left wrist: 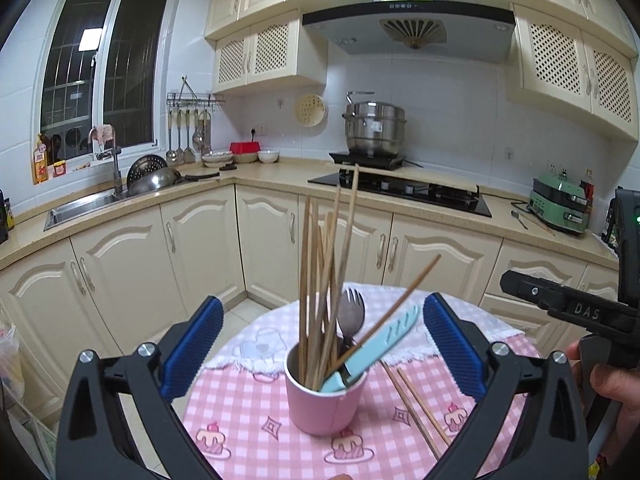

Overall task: Organize utensils
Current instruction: 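Move both tools back down toward the last two chopsticks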

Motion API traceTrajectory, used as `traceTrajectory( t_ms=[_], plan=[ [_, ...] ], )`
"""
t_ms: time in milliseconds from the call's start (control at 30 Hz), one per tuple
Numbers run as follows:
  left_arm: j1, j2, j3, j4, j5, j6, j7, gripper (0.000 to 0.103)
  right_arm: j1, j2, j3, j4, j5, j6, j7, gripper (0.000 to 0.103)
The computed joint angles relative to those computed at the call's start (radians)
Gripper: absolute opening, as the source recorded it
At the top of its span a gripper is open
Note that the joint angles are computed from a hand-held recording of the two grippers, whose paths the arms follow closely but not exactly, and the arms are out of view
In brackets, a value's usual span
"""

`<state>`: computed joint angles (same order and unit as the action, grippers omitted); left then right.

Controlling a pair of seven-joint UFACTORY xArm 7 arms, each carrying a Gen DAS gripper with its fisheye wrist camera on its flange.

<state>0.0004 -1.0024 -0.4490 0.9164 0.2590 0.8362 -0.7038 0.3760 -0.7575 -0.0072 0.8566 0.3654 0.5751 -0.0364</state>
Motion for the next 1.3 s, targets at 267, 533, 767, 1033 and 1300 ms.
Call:
traceTrajectory(
  t_ms=[267, 533, 767, 1033, 1300],
  plan=[
    [-0.022, 0.012, -0.028, 0.015, -0.024, 0.052, -0.026, 0.098, -0.006, -0.03, -0.037, -0.029, -0.01, 0.112, -0.064, 0.097],
    [-0.076, 0.036, -0.038, -0.012, -0.06, 0.076, -0.068, 0.098, -0.032, -0.027, -0.04, -0.043, -0.015, 0.223, -0.131, 0.097],
    [-0.124, 0.093, -0.045, -0.034, -0.076, 0.083, -0.112, 0.098, -0.058, -0.008, -0.03, -0.045, -0.01, 0.281, -0.162, 0.097],
    [-0.167, 0.183, -0.05, -0.052, -0.058, 0.089, -0.158, 0.098, -0.082, 0.028, -0.012, -0.036, -0.02, 0.327, -0.182, 0.097],
    [-0.219, 0.306, -0.045, -0.051, -0.02, 0.117, -0.197, 0.098, -0.108, 0.056, -0.018, -0.039, -0.029, 0.361, -0.206, 0.097]
  ],
)
